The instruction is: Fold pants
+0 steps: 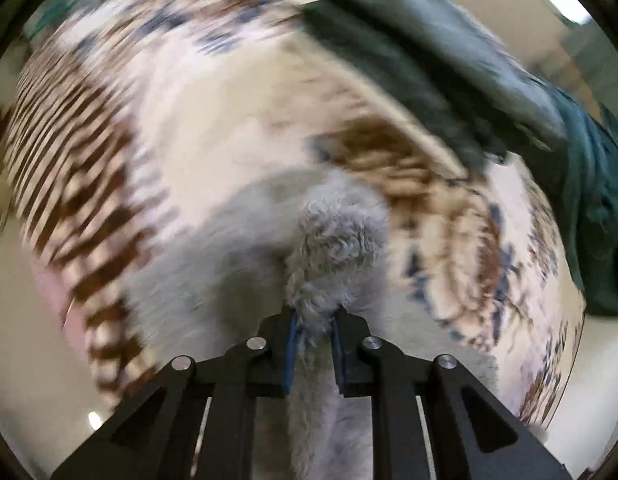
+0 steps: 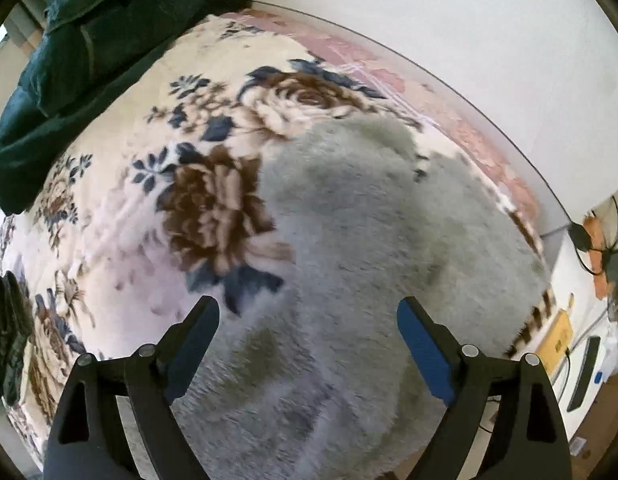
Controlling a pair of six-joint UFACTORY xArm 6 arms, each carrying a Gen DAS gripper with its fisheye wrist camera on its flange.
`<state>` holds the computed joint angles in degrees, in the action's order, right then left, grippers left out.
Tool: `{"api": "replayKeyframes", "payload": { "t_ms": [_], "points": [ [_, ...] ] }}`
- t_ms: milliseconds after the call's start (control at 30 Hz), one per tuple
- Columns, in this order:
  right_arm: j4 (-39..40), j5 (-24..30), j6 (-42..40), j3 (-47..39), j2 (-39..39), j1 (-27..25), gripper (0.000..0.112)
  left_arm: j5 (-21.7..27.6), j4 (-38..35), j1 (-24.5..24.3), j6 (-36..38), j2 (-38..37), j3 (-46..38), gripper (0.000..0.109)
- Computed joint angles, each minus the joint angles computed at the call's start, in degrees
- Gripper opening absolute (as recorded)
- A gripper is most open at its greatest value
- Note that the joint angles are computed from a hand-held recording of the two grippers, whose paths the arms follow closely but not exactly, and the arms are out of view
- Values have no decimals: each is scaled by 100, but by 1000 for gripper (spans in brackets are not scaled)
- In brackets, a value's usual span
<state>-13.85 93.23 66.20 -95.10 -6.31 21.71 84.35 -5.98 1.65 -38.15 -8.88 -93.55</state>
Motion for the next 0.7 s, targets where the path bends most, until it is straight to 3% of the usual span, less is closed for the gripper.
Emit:
{"api": "replayKeyframes", "payload": {
  "t_ms": [100,167,200,233,300,500,567,600,700],
  "points": [
    [-120,124,-185,-158,178,17,92,494,-24,160,-315,-389,256,13],
    [-117,71,-161,-22,126,-14,92,923,320,-118,-282,-428,-28,20],
    [-98,115,-193,-52,155,-87,92,1145,558,-373,-241,-376,-270,38],
    [-89,84,-211,11,122,-134,92,1288,726,-612,-199,-339,-466,64],
    [-160,96,-386,32,167,-219,92,1478,1098,-1206,-136,-218,-872,82],
    [-7,295,-1810,-6,827,-685,90,1050,1134,-2605,-63,378,-1395,82],
    [5,405,-2086,136,820,-742,57,935,865,-2898,-72,735,-1591,82],
    [-141,439,-2039,290,658,-736,18,907,745,-3048,-48,950,-1745,82],
    [-223,68,-1400,1091,-433,-935,13,951,602,-3385,42,1491,-2360,82]
  ]
}}
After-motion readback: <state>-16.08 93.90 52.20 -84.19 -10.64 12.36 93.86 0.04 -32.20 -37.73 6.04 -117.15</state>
